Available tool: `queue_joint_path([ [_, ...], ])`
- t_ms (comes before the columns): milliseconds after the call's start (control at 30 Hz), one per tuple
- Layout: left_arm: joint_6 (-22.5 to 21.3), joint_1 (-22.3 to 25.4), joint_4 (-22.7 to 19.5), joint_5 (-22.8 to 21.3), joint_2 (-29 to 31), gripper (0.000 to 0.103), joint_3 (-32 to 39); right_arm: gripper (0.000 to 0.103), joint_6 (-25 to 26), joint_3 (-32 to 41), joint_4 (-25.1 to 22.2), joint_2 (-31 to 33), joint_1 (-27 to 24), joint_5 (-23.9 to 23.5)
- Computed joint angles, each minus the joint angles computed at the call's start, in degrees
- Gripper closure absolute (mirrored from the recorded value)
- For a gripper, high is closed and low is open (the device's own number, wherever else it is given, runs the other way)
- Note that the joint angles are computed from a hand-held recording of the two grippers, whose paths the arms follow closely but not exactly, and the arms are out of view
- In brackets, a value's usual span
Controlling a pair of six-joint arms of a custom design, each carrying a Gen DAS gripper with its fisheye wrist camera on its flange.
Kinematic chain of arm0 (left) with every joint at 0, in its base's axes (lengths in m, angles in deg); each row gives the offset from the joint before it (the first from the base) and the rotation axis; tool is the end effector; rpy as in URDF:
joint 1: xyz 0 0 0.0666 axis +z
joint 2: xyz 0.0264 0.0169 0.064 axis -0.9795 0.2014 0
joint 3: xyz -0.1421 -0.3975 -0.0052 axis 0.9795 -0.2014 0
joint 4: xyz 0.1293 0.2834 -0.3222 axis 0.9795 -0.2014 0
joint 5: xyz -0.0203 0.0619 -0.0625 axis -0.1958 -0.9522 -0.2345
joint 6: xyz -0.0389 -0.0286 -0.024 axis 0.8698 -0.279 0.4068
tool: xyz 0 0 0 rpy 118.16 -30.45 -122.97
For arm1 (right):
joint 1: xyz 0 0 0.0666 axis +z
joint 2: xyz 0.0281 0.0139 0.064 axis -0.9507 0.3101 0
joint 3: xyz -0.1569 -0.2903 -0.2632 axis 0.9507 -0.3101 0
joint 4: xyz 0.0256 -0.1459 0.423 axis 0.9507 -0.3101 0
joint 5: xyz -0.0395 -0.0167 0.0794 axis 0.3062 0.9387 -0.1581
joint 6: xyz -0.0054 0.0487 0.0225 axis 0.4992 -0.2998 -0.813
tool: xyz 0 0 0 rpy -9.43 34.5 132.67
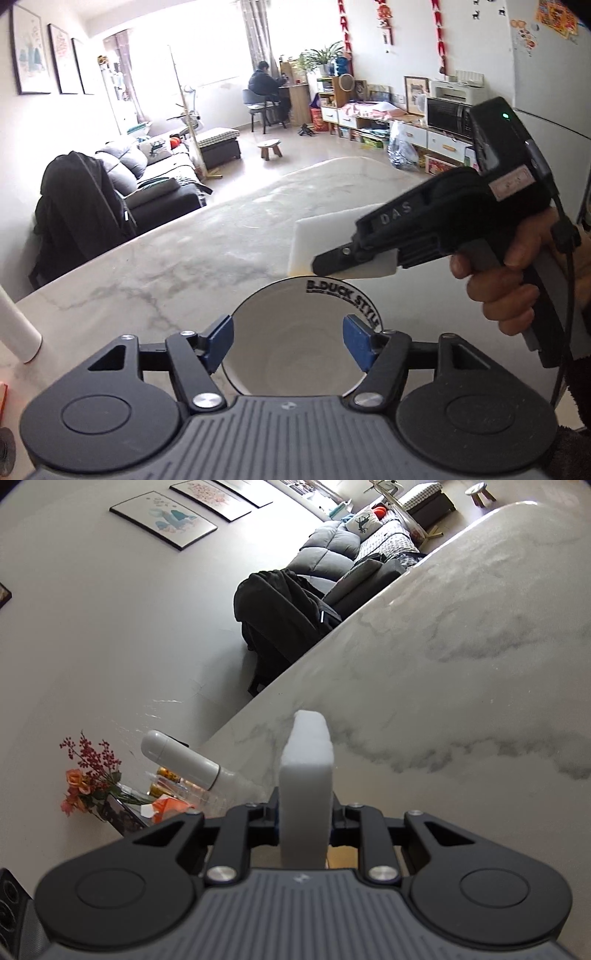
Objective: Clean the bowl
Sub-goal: 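Turn the bowl sideways with the left gripper while the right gripper reaches its base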
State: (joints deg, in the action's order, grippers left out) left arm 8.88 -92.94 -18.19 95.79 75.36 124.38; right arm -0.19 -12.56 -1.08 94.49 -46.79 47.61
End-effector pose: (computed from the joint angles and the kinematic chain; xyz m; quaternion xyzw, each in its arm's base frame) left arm 0.4083 -0.1253 0.4767 0.4958 0.7496 -0.1586 0.4088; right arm 0.2971 0.1301 0.4260 0.3175 0.7887 0.2827 0.4441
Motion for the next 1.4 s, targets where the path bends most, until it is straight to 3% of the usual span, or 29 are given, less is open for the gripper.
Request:
queue_joint_path([
  [167, 2.58, -0.44, 1.25, -4.32, 0.24, 0.037, 0.21, 0.079, 4.03, 3.06, -7.22, 2.25, 2.44, 5.78],
  [300, 4.07, -0.10, -0.02, -5.18, 1.05, 0.039, 0.34, 0.079, 6.32, 4.89, -12.28, 4.28, 4.22, 9.70],
  [467, 7.24, 0.32, -2.68, -5.05, 3.78, 0.053, 2.04, 0.079, 7.34, 5.61, -15.30, 5.11, 4.94, 12.17],
  [633, 10.24, 0.54, -4.47, -4.14, 6.27, 0.085, 3.53, 0.077, 7.48, 5.39, -15.78, 5.09, 4.58, 11.87],
  [700, 11.19, 0.45, -4.22, -4.12, 6.70, 0.088, 3.57, 0.075, 7.44, 5.50, -16.00, 4.99, 4.42, 11.71],
  [867, 13.47, 0.46, -2.86, -3.52, 6.91, 0.089, 3.43, 0.072, 7.11, 5.38, -16.25, 4.57, 4.09, 11.44],
  [1033, 12.82, -0.39, -0.56, -5.32, 6.01, 0.091, 2.85, 0.072, 6.67, 4.94, -16.07, 4.06, 3.78, 11.11],
  [1400, 7.90, -3.73, 10.54, -11.88, 0.68, 0.092, -1.58, 0.073, 7.44, 4.69, -14.82, 3.06, 3.93, 11.84],
])
